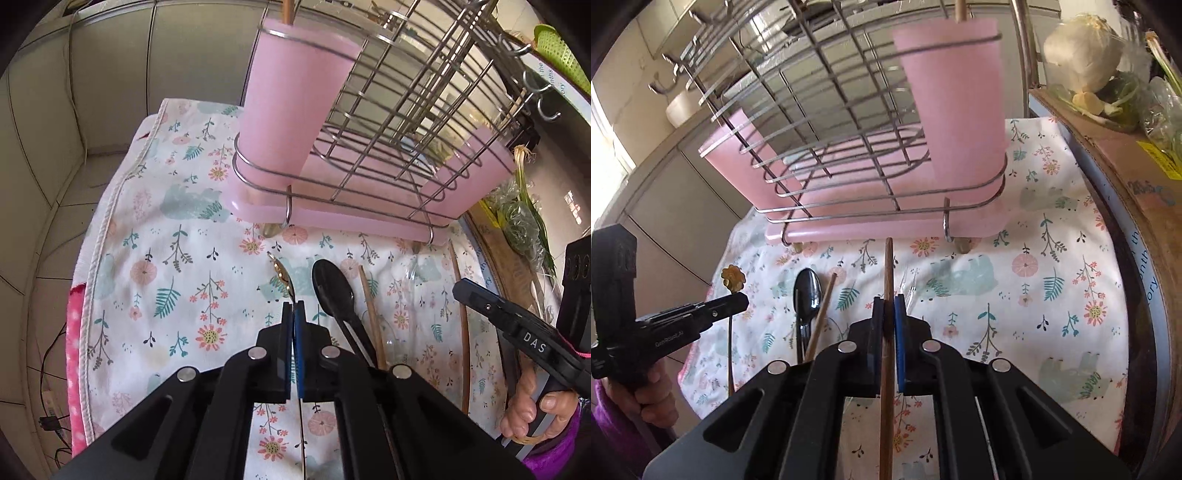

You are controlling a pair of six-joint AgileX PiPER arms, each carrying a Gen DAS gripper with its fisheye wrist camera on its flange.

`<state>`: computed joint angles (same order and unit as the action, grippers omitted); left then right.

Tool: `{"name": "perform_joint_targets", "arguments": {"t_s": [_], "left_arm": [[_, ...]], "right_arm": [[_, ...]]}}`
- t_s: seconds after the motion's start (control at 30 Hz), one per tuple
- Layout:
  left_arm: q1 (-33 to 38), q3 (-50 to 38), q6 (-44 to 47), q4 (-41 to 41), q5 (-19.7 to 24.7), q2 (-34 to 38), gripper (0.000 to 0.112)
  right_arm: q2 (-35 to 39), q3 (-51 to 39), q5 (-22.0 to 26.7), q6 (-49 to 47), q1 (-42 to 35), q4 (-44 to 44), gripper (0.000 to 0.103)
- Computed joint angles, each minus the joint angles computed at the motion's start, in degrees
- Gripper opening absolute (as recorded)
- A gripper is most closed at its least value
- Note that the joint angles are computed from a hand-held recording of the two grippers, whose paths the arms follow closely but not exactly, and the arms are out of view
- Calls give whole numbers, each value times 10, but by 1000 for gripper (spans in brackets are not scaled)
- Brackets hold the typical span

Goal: Organize utensils
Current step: 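Lift the gold spoon and chopstick upright and carry them over the pink cup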

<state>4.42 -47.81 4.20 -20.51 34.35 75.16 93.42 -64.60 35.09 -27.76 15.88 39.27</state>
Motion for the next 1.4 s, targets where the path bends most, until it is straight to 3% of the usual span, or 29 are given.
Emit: {"name": "perform_joint_targets", "arguments": {"t_s": [0.13,0.6,0.87,1.1,1.4], "left_arm": [[3,19,-6,1,-3,-53,1],[-21,35,-86,72,2,-188,1],[-19,-15,-93,85,30,-224,1],[33,-133,-50,48,54,-194,1],[55,-302,-108,92,33,-78,1]], "right_arm": [[-52,39,6,-61,-36,75,6],[-196,107,23,-160,-112,179,6],[-234,76,37,-162,-143,192,6],[-212,-31,40,-142,-156,185,6],[-136,-189,-30,-85,-121,122,6]]}}
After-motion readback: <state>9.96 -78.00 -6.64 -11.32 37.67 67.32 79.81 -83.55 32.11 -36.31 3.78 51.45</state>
